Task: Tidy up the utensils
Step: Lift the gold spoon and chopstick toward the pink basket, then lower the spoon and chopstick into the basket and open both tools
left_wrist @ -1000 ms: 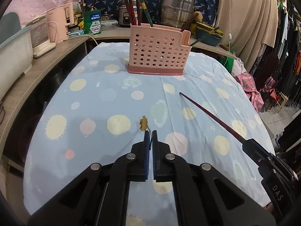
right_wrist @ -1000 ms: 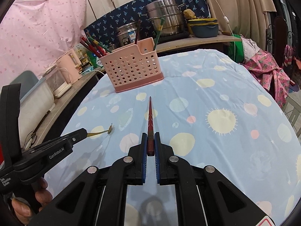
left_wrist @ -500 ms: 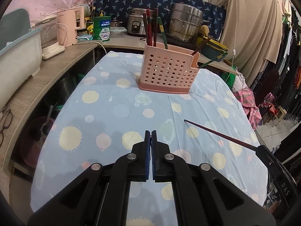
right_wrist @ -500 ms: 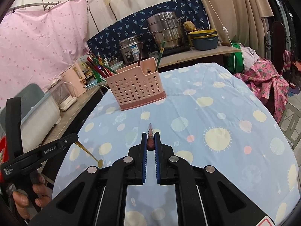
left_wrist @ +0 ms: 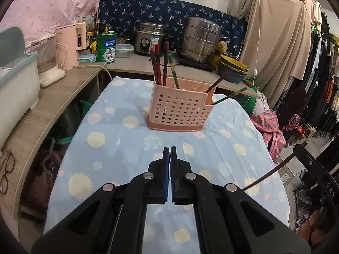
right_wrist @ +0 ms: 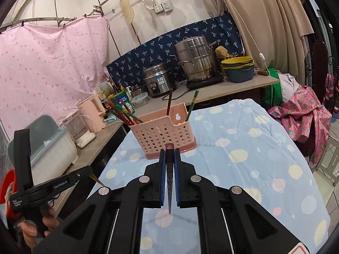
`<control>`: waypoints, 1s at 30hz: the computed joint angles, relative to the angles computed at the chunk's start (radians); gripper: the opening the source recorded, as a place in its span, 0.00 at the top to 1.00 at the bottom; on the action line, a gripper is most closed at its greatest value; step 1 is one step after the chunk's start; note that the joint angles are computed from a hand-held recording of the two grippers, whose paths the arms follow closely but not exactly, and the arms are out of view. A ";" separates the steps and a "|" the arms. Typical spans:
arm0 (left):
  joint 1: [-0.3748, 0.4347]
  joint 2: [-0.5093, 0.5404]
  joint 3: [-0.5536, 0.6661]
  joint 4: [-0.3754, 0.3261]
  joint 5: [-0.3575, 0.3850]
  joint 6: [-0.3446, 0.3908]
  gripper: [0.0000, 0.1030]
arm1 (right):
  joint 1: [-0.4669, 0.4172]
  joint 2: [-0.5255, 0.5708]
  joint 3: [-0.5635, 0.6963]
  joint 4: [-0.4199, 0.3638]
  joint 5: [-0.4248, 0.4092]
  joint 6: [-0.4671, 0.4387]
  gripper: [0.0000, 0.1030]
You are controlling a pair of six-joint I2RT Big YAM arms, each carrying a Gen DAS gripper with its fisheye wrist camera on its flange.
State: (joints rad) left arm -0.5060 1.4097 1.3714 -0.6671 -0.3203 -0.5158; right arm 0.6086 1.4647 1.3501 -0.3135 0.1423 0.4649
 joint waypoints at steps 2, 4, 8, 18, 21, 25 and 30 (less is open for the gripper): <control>0.009 0.017 0.036 -0.003 0.013 0.015 0.99 | -0.012 0.015 0.033 0.001 -0.007 -0.012 0.93; 0.019 0.037 0.076 -0.011 0.028 0.029 0.99 | -0.022 0.033 0.070 0.000 -0.010 -0.021 0.93; 0.031 0.078 0.159 -0.021 0.037 0.058 0.99 | -0.043 0.069 0.145 0.009 -0.003 -0.038 0.93; 0.069 0.222 0.421 -0.056 0.070 0.123 0.99 | -0.091 0.207 0.399 0.001 0.013 -0.080 0.93; 0.080 0.274 0.508 -0.067 0.076 0.133 0.99 | -0.098 0.263 0.499 -0.021 0.031 -0.106 0.93; 0.095 0.347 0.620 -0.080 0.077 0.150 0.99 | -0.112 0.352 0.651 -0.055 0.053 -0.135 0.93; 0.108 0.429 0.729 -0.087 0.075 0.181 0.99 | -0.127 0.484 0.865 -0.125 0.070 -0.151 0.93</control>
